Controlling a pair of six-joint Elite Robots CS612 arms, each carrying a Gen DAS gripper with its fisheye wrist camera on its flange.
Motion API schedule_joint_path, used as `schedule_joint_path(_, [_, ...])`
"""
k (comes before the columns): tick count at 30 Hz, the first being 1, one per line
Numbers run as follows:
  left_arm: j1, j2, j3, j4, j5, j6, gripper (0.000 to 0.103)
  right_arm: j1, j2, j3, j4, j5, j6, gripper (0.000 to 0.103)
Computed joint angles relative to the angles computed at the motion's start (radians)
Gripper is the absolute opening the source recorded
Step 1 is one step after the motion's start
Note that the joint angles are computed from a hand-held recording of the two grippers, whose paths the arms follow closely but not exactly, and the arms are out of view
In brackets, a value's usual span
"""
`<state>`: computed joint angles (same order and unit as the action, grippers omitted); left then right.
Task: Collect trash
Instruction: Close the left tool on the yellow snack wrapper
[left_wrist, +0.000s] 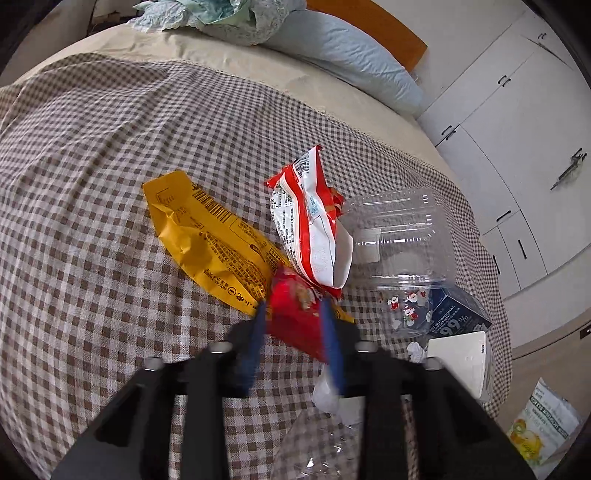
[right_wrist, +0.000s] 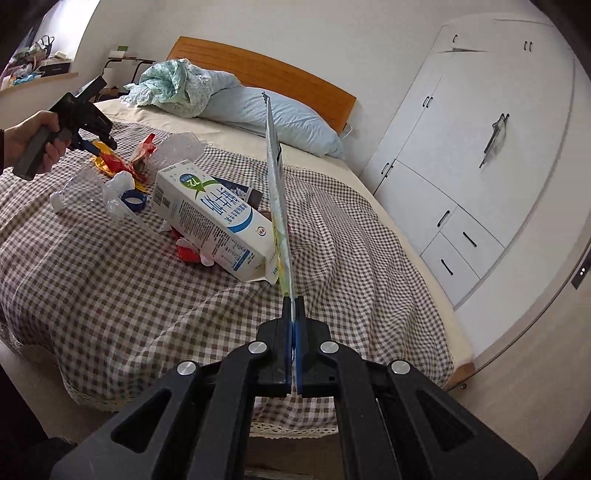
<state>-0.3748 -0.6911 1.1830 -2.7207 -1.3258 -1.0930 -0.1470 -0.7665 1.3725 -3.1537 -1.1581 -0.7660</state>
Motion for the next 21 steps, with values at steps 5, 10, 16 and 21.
schedule_joint_path(5, [-0.031,-0.055,0.051,-0.066,0.086,0.019,0.000,-0.018,-0.029,0.036,-0.032,0.023,0.011,0.001])
schedule_joint_path(10, [-0.062,-0.089,0.028,0.086,0.170,-0.028,0.009,-0.045,-0.057,0.066,-0.017,0.047,0.044,0.001])
schedule_joint_path(16, [-0.014,-0.043,0.014,0.144,0.020,-0.152,0.076,-0.060,-0.075,0.105,-0.018,0.027,0.030,0.001])
schedule_joint_path(21, [0.023,-0.020,0.005,0.225,0.091,-0.295,0.076,-0.054,-0.057,0.090,0.005,-0.005,0.023,0.001])
